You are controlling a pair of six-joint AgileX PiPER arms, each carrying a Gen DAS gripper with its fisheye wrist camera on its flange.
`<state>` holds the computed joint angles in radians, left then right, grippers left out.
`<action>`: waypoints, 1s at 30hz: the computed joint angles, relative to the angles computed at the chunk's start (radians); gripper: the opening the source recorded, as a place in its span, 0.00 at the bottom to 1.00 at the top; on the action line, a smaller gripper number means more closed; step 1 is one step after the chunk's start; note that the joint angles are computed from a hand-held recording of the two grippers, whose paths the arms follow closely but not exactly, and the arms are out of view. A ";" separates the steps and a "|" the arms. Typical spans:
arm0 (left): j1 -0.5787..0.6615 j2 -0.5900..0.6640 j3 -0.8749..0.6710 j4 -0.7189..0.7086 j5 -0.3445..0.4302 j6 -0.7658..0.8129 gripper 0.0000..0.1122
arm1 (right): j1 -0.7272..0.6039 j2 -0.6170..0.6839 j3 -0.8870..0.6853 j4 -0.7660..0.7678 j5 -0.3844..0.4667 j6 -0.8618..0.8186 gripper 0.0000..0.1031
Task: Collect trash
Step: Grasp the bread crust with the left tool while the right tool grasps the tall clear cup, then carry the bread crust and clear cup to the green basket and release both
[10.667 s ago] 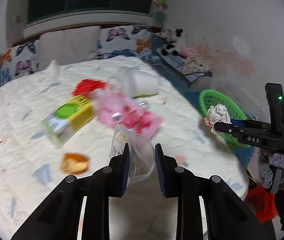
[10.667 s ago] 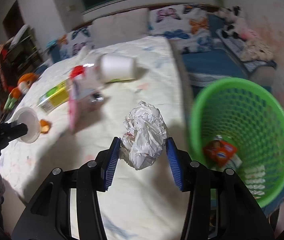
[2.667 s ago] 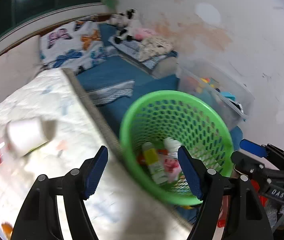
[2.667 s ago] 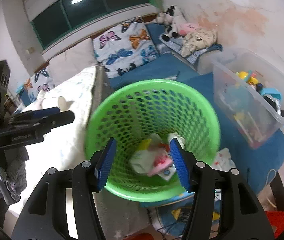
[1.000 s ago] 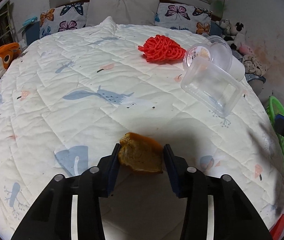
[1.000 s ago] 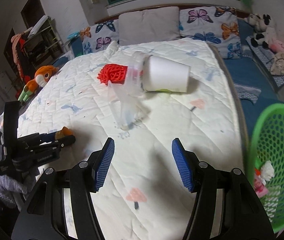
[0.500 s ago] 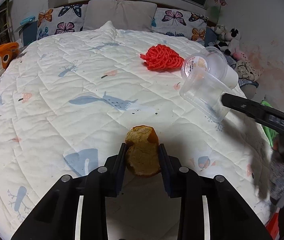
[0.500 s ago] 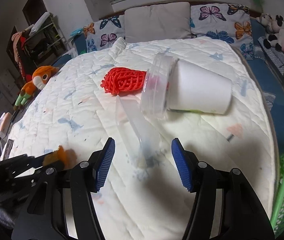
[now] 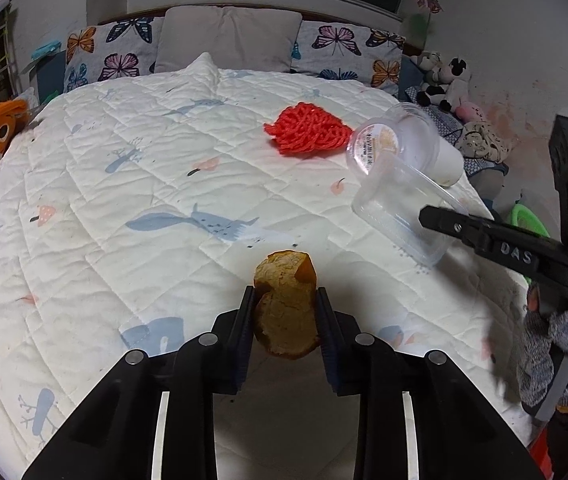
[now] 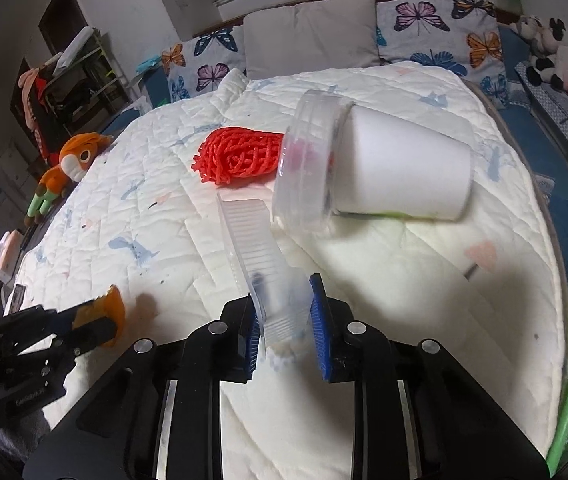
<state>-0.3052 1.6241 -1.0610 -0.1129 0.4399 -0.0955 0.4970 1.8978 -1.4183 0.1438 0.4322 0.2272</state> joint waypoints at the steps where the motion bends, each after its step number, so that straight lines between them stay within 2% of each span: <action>1: -0.004 -0.001 -0.003 -0.006 0.002 0.005 0.25 | 0.001 -0.018 0.022 -0.003 -0.008 0.004 0.23; 5: -0.038 -0.006 -0.021 -0.002 0.013 0.000 0.25 | -0.003 -0.122 0.143 -0.020 -0.042 0.014 0.23; 10: -0.106 0.003 -0.072 -0.008 0.037 -0.004 0.25 | -0.020 -0.278 0.314 -0.108 -0.078 0.106 0.23; 17: -0.259 0.058 -0.198 0.057 0.073 -0.072 0.25 | -0.102 -0.492 0.526 -0.314 -0.084 0.304 0.23; 23: -0.382 0.169 -0.381 0.072 0.135 -0.095 0.25 | -0.261 -0.631 0.651 -0.284 -0.064 0.245 0.23; 30: -0.494 0.337 -0.656 0.081 0.241 -0.093 0.25 | -0.492 -0.717 0.734 -0.097 -0.037 -0.005 0.23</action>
<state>-0.7994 1.9610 -1.7174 -0.0320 0.6810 -0.1882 0.0051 1.1811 -0.6842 0.0464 0.3949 0.2217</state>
